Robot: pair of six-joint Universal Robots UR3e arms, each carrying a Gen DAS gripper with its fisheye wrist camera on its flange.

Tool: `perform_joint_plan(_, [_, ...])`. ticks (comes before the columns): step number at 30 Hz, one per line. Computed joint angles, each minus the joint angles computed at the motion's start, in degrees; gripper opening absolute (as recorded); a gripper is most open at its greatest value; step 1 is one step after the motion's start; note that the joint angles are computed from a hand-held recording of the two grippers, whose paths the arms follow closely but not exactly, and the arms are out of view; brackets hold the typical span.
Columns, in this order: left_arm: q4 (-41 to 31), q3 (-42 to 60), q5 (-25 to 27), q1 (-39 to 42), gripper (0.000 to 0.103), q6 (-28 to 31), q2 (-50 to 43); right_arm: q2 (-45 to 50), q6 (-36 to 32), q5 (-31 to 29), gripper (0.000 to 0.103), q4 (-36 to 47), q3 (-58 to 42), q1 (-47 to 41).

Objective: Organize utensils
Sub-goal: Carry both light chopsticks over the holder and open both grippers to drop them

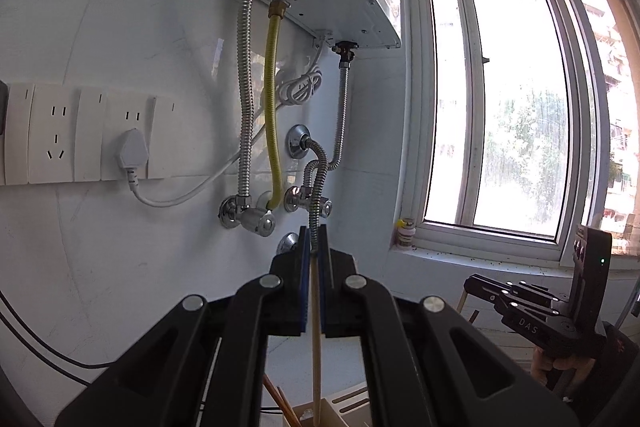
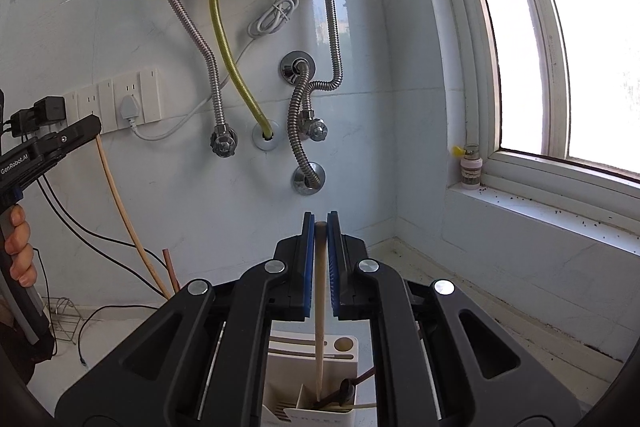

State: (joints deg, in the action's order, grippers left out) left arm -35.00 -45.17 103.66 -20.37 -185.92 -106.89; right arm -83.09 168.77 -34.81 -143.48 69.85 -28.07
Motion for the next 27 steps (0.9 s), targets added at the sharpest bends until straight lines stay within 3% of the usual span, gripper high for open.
perform_joint_plan(10, [0.4, -11.1, -0.1, -0.1, 0.003, -2.0, 2.8, -1.5, -5.7, -1.7, 0.006, 6.4, 4.4, 1.4])
perform_joint_plan(15, [-2.6, -12.3, -2.1, -0.3, 0.003, -1.2, 2.8, -1.8, -7.1, -3.1, 0.006, 10.0, 5.0, 2.0])
perform_joint_plan(27, [-8.3, -13.7, 0.2, -2.1, 0.003, -0.2, 3.2, -4.1, -11.7, -1.9, 0.007, 16.5, 5.3, 0.9])
